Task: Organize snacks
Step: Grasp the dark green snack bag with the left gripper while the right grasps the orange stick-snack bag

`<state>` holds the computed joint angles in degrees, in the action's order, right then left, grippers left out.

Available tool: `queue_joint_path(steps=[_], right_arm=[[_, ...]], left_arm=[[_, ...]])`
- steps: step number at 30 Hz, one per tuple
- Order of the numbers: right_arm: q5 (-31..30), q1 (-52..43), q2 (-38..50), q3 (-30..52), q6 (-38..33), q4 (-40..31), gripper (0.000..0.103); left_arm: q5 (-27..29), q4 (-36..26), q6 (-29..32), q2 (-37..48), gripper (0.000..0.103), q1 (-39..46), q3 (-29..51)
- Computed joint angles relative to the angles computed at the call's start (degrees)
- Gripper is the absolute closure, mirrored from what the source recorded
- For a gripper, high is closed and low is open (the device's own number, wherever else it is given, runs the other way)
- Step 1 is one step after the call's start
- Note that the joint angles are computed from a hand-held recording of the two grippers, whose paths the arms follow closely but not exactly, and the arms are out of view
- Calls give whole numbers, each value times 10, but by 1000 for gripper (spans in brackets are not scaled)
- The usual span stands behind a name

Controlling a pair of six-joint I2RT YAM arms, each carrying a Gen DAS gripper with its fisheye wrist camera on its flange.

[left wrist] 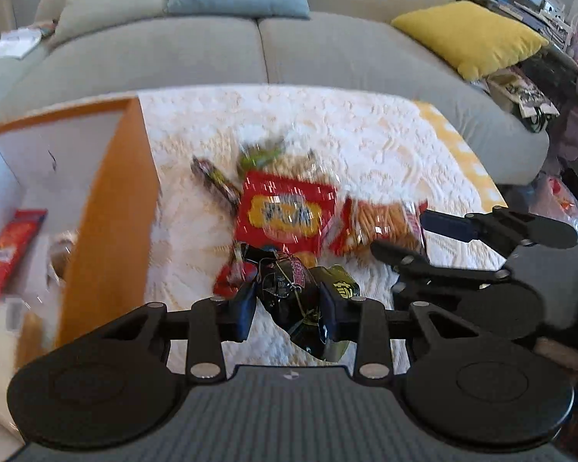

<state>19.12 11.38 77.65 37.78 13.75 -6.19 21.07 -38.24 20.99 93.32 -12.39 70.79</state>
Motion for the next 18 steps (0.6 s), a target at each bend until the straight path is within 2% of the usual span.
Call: queue_joint_path(steps=[3,7,10,13,18], right_arm=[[19,-3,37,7,-88,37,43],[39,-6,92,20,-182,62,42],[24,-14,118,27,-201,61,39],[35,-9,134,28,-208,69,35],[54,-3,146,20,-214,88,35]], left_arm=[[-25,24,-2,-3,63,-11,3],[-35,28,-5,15,63,-17,17],[-42,29,-7,26,63,-19,21],[-40,26,-10,30,63,-18,21],[-38,20,-14,29,63,-15,21]])
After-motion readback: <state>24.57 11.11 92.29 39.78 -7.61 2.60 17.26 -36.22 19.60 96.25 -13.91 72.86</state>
